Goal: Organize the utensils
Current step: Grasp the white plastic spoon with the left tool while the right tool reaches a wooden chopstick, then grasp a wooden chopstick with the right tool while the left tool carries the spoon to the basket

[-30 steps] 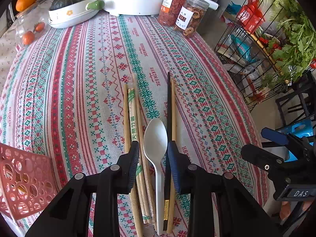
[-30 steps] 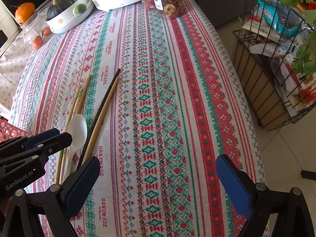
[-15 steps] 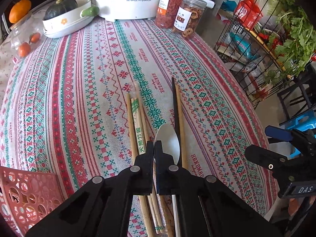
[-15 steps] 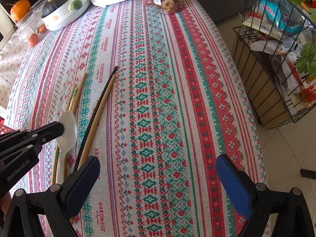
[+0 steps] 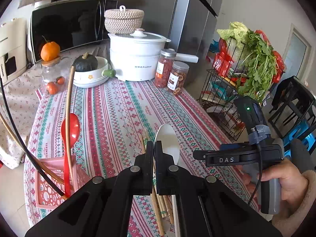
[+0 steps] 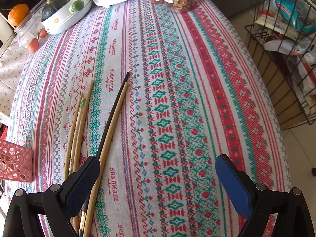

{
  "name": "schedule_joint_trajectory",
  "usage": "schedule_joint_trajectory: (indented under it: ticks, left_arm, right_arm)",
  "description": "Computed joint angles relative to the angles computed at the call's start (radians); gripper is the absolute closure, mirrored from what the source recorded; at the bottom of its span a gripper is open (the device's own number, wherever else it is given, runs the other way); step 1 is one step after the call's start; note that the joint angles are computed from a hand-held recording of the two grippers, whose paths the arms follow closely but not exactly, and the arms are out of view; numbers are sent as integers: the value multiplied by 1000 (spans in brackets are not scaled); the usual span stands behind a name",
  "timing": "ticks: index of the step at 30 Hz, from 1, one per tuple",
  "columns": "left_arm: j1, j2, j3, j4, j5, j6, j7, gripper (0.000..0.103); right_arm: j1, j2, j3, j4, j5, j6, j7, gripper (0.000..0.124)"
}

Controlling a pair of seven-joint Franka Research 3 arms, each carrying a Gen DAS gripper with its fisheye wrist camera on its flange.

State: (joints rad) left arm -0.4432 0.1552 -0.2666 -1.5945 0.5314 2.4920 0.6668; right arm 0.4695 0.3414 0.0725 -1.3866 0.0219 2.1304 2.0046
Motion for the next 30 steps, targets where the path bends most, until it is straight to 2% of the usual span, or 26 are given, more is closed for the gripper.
schedule_joint_trajectory:
  ticks: [3, 9, 11, 15, 19, 23, 25, 27, 29, 30]
  left_arm:
    - [8, -51, -3, -57, -1, 42, -3, 102]
    - [35, -134, -14, -148, -11, 100, 0, 102]
    - [47, -152, -16, -170, -25, 116, 5, 102]
    - [68, -185, -19, -210, -51, 133, 19, 102]
    - [86, -209, -20, -239, -72, 142, 21, 102]
    - [101, -232, -19, -266, -94, 157, 24, 102]
    - [106, -239, -21, -273, -96, 162, 21, 102]
    - [111, -244, -24, -276, -94, 164, 15, 102]
    - [115, -247, -26, -279, -88, 165, 5, 102]
    - [117, -249, -27, -280, -83, 166, -2, 102]
  right_arm:
    - [11, 51, -1, 62, -8, -17, 7, 31]
    - [30, 146, -15, 184, -6, -40, 52, 53]
    - [39, 176, -19, 224, -14, -48, 57, 67]
    - [76, 224, -41, 289, -71, -63, 54, 75]
    - [105, 268, -57, 367, -121, -123, 43, 83]
    - [104, 304, -59, 441, -107, -203, 58, 85]
    - [122, 349, -70, 524, -136, -279, 34, 89]
    - [155, 396, -89, 607, -184, -341, 0, 97]
    - [158, 424, -86, 658, -174, -369, -17, 115]
    - [157, 421, -84, 653, -166, -366, -20, 115]
